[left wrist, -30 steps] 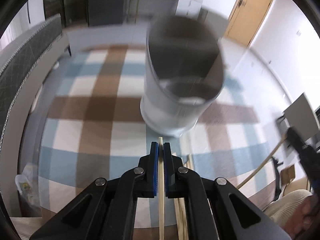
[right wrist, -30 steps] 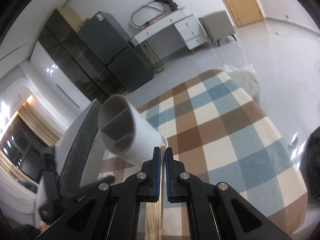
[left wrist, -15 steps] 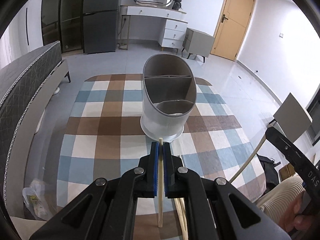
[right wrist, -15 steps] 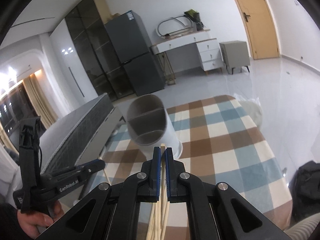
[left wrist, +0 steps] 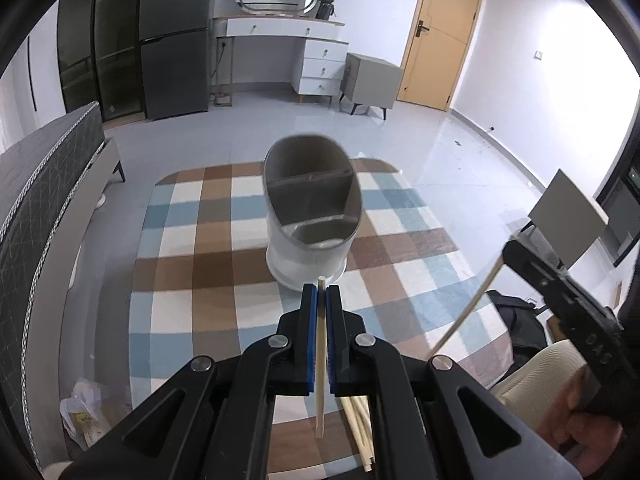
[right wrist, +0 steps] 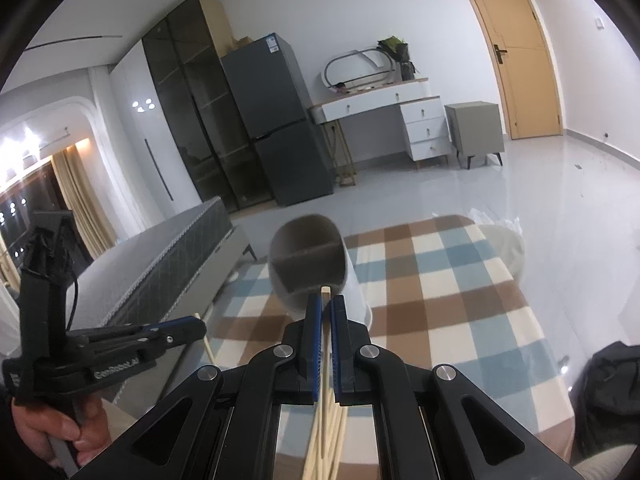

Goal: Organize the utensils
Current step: 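Carry both chopsticks over the caddy and drop them into its compartments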

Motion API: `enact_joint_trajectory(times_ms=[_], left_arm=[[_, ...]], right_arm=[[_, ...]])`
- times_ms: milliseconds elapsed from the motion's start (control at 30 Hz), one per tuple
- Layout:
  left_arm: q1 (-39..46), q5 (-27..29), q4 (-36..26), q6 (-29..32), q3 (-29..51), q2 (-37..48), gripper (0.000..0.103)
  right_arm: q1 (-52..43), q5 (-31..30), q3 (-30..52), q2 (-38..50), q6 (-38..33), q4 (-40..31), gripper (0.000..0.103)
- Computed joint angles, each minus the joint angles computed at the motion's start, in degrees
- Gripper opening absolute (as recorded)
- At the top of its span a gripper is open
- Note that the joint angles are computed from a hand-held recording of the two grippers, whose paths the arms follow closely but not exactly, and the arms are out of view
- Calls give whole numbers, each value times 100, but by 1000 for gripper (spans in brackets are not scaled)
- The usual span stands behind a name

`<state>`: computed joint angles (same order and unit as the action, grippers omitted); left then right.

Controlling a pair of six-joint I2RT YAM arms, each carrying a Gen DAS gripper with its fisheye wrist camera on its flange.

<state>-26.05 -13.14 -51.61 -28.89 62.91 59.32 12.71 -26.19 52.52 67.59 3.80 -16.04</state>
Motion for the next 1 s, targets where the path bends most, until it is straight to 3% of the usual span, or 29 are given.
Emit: enact_joint_trajectory(times_ms=[300,700,833,1000], left_arm=[[899,805,-459,539,1722,738,0],[2043,1541,-366,1178,3976,2335,0],[2266,1648,11,1272,4011,2593,0],[2575,1908,807,1228,3400,2661,0]], right_arm=[[49,-48,1499,921,85,-213,4],[719,276,4834,3006,-282,-781,3],[961,472,5591,3645,-468,-813,4],[1031,501,5883,4177,-401,-681,4]])
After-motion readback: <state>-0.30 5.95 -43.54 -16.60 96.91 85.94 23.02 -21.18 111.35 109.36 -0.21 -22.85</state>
